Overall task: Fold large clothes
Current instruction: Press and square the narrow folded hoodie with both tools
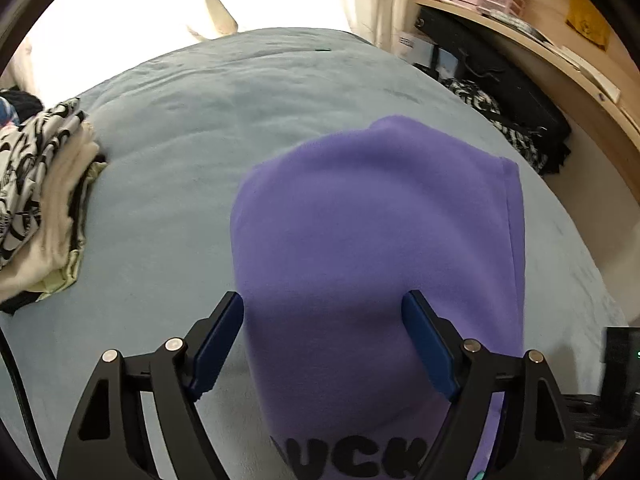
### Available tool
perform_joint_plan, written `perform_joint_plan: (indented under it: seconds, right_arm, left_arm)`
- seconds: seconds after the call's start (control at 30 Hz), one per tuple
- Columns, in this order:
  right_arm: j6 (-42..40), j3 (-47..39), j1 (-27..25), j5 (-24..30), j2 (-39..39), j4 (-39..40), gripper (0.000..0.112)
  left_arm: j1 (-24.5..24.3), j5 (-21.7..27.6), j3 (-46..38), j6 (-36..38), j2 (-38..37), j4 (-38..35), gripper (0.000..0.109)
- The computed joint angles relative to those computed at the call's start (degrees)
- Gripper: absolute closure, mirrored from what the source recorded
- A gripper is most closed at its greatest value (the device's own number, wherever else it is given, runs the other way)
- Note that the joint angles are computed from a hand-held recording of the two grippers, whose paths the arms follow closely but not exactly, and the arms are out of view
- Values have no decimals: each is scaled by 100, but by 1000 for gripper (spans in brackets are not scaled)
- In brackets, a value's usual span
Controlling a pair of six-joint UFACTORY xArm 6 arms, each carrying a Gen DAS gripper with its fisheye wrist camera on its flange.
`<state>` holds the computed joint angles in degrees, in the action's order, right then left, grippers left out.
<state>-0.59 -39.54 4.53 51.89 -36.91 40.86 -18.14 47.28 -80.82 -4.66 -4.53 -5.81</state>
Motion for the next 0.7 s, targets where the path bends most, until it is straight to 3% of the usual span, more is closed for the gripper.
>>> perform_joint_plan:
  seconds: [0.13,0.2,0.27,0.4,0.6,0.7]
  right_arm:
    - [526,-827,366,-127,106,-1640,91]
    - [441,-1184,439,-329,318,-1757,57]
    - [454,-1602,503,-707,694,-1911,42]
    - [498,-2516,518,-1168,1815,-1962,42]
    - [-234,-3486,213,-905,3155,-650,42]
    - [-754,-3591,165,-778,3426,604,42]
  left_arm:
    - [54,13,-41,186,-13,-25,28]
    - [115,82,-82,380,-1,-202,28]
    - [221,291,-273,554,96,-479,28]
    - [484,673,-742,883,326,-1053,28]
    - [833,680,-1125,1101,593,-1788,28]
    - [883,766,-1288,968,809,-1719,28]
